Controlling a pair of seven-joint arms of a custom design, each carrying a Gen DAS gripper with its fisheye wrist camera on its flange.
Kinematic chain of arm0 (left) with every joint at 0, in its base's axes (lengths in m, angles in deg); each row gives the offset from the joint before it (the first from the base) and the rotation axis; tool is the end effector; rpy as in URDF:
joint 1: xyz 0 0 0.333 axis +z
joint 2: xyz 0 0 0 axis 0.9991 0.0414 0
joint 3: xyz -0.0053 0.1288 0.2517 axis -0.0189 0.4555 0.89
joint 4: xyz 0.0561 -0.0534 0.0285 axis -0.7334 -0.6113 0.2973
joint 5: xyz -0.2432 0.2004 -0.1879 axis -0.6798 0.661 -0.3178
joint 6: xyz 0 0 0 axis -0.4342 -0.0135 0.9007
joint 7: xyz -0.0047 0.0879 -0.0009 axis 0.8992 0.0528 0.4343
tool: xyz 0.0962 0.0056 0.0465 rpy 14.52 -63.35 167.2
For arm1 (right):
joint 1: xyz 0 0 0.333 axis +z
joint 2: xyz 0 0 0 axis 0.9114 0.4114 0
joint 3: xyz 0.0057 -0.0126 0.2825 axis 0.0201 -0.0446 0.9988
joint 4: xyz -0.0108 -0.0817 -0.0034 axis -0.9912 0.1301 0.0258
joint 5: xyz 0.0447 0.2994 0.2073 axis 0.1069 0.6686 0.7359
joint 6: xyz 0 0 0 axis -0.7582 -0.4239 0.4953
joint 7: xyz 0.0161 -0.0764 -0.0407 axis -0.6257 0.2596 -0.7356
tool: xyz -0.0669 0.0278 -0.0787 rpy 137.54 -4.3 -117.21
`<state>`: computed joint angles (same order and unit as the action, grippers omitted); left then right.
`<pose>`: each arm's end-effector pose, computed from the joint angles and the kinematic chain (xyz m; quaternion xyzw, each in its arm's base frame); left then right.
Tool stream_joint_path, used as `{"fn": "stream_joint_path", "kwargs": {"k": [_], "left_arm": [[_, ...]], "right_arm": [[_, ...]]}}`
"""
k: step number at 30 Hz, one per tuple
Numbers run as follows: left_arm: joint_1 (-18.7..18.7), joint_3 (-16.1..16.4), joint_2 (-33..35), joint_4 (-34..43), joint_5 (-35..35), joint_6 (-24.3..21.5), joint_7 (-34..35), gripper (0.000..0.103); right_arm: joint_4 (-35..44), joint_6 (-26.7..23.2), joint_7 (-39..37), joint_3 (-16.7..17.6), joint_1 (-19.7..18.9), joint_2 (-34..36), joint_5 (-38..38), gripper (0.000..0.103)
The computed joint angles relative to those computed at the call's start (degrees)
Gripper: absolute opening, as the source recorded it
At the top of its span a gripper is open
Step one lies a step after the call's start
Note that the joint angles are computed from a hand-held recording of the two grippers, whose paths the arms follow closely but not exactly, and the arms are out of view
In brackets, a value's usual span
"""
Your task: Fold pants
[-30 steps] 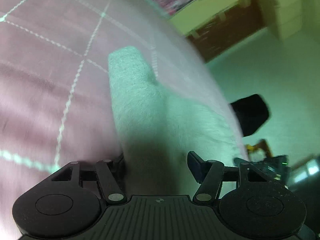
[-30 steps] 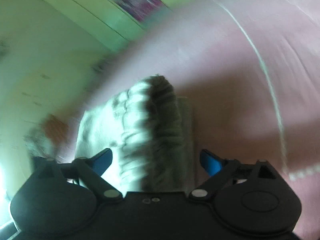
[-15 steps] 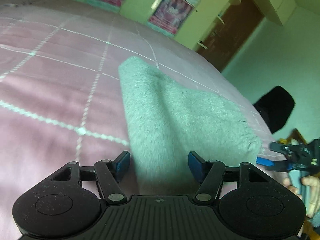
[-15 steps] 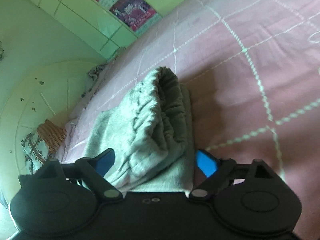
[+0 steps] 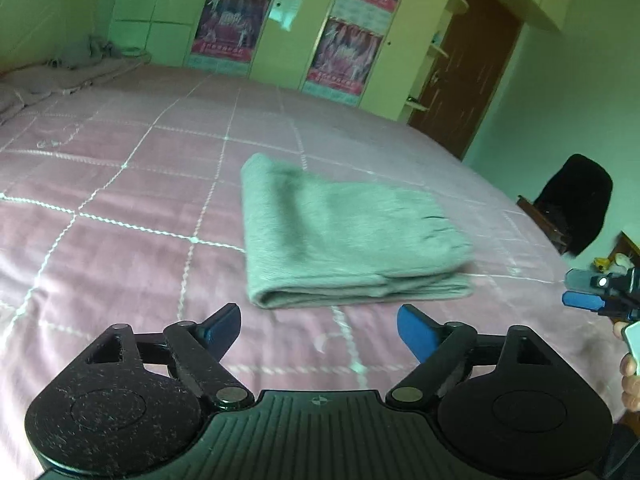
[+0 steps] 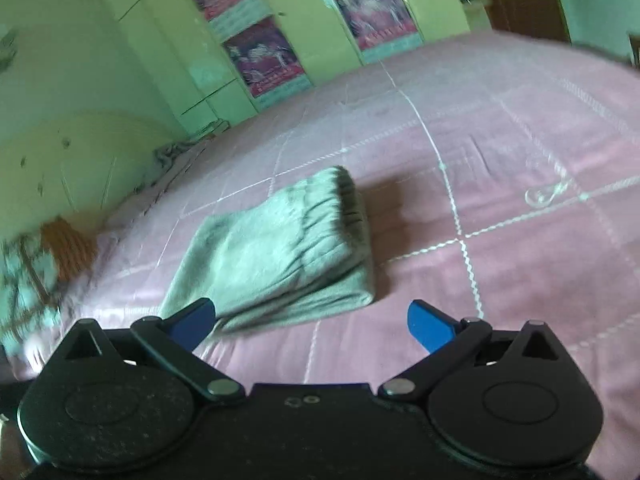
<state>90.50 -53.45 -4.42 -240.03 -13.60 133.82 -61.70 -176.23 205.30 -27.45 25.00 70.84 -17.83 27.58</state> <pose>0.3879 -0.1293 0.4971 -0.7035 0.5186 -0.4035 0.2707 0.4879 -0.0180 0.4817 -0.6896 0.5222 -0.0805 0.4953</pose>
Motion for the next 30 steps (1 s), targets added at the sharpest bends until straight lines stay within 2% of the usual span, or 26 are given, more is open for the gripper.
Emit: {"fn": "stream_joint_path", "kwargs": {"k": [1,4,7,13,16,21,30], "left_arm": [[-2.5,0.7,-2.0,-0.3,-1.1,-2.8,0.5,0.085],[-6.3,0.3,-7.8,-1.2,-3.0,-8.7,0.5,0.085],[-8.4,-2.0,-14.1,-2.1,-3.1,-12.8,-0.6,0.085],[-13.5,-4.9,-21.7,-2.6,-3.5,-20.8,-2.6,0.085],[-15.9,-5.7,-24.0,-2.5,-3.7,-24.2,-3.2,0.085],[-19.5,-6.7,-26.7,-2.2,-3.8,-28.9,-3.8,0.085],[-21.3,-7.7,-28.1,-0.7,-1.7,-31.5,-4.4,0.085]], "right_arm": [[-2.5,1.2,-1.7,0.5,0.1,-2.9,-0.1,0.103],[-9.4,5.4,-2.3,1.9,0.8,-11.5,-2.5,0.103],[-14.6,7.9,0.7,2.3,1.3,-18.9,-6.1,0.103],[-23.2,6.7,6.6,0.9,1.5,-33.9,-13.2,0.103],[-26.0,6.0,8.6,0.7,1.6,-39.0,-16.1,0.103],[-29.3,5.9,10.6,0.9,2.1,-45.9,-19.3,0.103],[-31.9,7.2,12.8,0.7,3.3,-51.0,-22.4,0.103]]}}
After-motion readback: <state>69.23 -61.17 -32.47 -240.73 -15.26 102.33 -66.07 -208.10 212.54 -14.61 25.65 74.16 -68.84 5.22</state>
